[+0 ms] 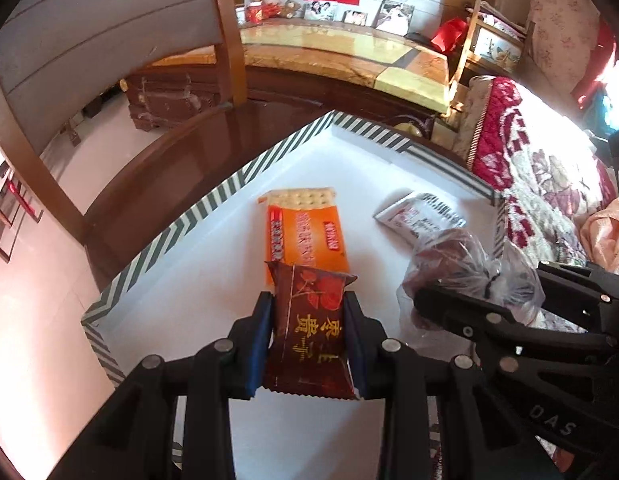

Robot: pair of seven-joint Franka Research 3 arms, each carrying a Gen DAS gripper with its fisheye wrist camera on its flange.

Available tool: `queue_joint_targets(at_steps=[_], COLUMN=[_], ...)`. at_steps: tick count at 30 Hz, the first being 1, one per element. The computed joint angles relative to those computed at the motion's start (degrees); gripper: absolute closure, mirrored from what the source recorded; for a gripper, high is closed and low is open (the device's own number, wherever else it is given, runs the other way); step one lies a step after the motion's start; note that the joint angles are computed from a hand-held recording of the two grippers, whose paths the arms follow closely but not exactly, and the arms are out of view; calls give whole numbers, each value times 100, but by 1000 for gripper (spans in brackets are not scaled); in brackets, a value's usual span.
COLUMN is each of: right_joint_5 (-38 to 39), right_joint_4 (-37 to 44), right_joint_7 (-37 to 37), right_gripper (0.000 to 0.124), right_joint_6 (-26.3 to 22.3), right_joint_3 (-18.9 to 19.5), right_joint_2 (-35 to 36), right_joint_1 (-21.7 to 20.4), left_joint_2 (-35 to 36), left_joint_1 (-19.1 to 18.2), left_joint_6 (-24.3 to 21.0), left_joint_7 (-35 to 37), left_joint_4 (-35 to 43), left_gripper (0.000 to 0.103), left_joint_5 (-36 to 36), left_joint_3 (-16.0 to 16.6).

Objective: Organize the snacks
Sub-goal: 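Carry both items to the tray and release them beside the cracker packet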

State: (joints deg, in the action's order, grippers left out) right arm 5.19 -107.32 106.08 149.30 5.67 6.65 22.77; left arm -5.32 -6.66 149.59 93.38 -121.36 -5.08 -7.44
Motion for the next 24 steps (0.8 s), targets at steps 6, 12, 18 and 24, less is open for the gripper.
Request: queue_joint_targets(at_steps=[6, 12, 18, 24], right_joint_5=[266, 452, 259, 364], right_joint_4=[363, 367, 413, 81], right_joint_7=[-129, -203, 37, 59], right_gripper=[92, 91, 91, 86], right_joint_6=[-145, -155, -360, -54], right_joint_3=[-1, -17, -72, -41], right_joint_2=[395, 479, 437, 160], right_joint_1=[-26, -14, 43, -21], left_joint_2=[107, 137, 132, 70], left_joint_1=[67, 93, 146, 129], left_joint_6=[-134, -123, -187, -13], left_joint_7=[-333, -581, -831, -735], left_joint_4=[93, 97, 105, 14], left_gripper=[67, 63, 32, 22], left_joint_5=[346, 528, 586, 426], left_joint_3=[-34, -50, -27, -1])
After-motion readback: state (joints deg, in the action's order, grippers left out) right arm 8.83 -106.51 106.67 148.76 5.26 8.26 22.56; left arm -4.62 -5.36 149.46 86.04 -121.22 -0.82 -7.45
